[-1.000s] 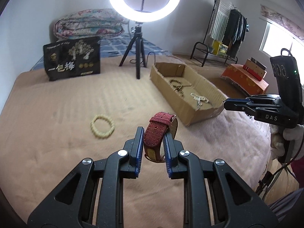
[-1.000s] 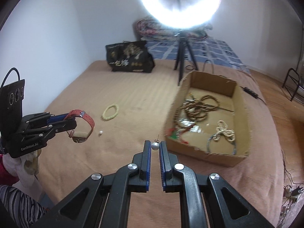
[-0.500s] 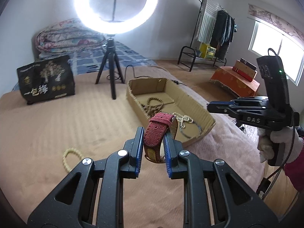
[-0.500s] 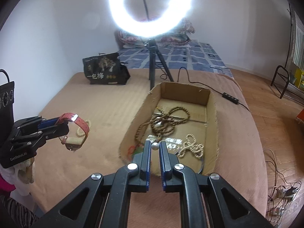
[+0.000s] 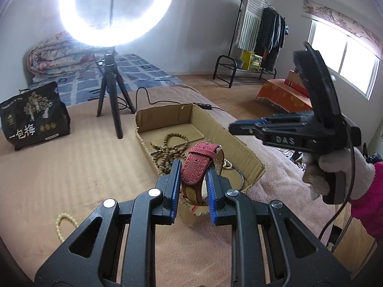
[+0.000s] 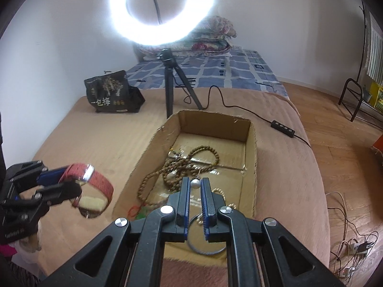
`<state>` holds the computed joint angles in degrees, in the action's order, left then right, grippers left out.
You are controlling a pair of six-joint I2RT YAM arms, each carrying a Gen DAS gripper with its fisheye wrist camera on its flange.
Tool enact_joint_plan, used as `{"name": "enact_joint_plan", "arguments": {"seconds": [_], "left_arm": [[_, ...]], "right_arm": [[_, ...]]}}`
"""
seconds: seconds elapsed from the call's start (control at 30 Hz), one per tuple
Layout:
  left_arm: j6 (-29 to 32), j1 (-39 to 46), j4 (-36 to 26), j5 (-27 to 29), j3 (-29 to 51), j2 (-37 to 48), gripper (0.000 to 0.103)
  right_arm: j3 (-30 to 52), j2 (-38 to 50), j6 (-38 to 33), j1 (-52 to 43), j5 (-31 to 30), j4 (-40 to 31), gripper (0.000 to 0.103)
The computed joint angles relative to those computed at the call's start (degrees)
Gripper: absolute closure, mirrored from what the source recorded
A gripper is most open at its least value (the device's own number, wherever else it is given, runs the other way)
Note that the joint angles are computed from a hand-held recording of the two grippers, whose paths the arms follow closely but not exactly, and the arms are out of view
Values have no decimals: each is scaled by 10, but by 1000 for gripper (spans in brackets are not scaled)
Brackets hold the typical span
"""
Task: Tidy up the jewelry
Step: 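Carry the watch with the left tool while the right tool carries the earring to the box, then open the left tool to drop the watch in the box while the right tool releases the earring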
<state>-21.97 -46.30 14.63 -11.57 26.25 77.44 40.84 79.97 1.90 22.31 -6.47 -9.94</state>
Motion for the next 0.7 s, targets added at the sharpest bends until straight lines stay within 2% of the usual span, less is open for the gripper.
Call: {"name": "enact_joint_plan", "arguments": {"seconds": [0.43, 0.7], "left_arm": [[8, 8, 43, 21, 39, 87, 84], [12, 8, 42, 26, 52, 105, 84]], "right_arm": [[102, 129, -19, -37, -9, 17, 97], [120, 162, -13, -32, -6, 30, 96]]}}
